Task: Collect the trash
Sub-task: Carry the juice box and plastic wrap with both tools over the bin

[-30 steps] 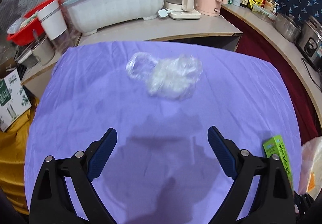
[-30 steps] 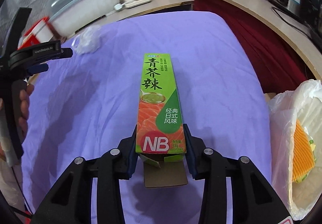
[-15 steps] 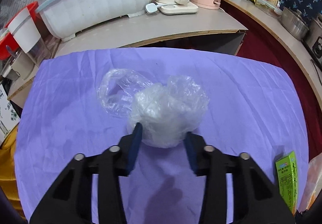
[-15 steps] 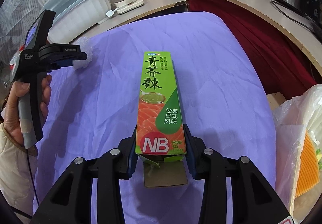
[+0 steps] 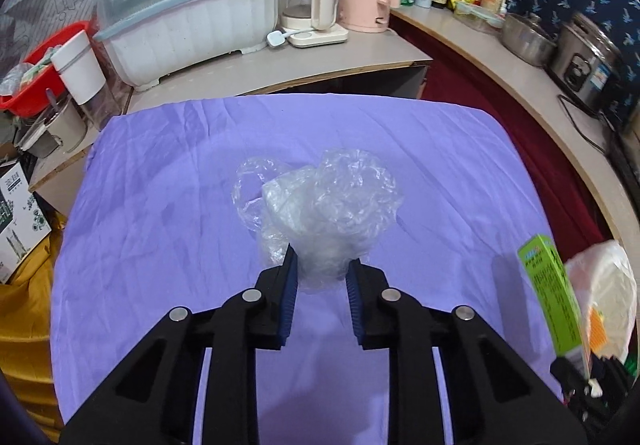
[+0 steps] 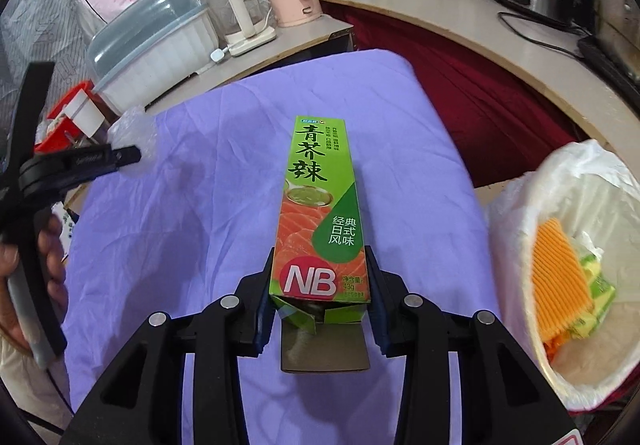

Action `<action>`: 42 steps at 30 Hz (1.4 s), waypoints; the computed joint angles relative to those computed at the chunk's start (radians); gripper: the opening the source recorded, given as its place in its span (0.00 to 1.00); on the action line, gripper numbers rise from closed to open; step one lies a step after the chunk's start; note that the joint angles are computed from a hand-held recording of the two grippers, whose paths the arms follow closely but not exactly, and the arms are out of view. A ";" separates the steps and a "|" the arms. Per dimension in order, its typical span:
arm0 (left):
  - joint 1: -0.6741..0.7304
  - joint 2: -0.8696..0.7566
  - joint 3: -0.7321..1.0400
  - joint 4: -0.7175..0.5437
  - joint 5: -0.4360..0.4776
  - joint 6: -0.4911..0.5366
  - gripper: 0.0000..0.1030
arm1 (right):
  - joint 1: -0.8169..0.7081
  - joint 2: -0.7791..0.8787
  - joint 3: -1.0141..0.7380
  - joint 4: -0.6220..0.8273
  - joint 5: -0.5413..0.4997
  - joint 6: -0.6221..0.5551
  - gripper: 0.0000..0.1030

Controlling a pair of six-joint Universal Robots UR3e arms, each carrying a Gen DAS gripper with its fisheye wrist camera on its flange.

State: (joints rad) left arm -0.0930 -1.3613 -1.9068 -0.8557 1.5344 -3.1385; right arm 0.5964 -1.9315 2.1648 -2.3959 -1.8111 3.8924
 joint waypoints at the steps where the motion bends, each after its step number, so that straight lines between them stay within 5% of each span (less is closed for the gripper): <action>1: -0.016 0.053 -0.019 -0.033 0.007 -0.002 0.21 | 0.017 -0.026 0.000 0.026 -0.014 0.020 0.36; 13: -0.371 0.363 -0.066 -0.279 0.145 -0.193 0.21 | 0.334 -0.286 -0.058 0.420 -0.266 0.355 0.36; 25: -0.855 0.217 0.030 -0.312 0.338 -0.514 0.21 | 0.757 -0.273 -0.232 0.905 -0.447 0.890 0.36; 32: -1.006 0.116 0.103 -0.325 0.395 -0.603 0.21 | 0.972 -0.163 -0.355 1.133 -0.462 1.196 0.36; 42: -1.130 -0.027 0.224 -0.329 0.415 -0.650 0.21 | 1.135 -0.101 -0.457 1.355 -0.444 1.475 0.36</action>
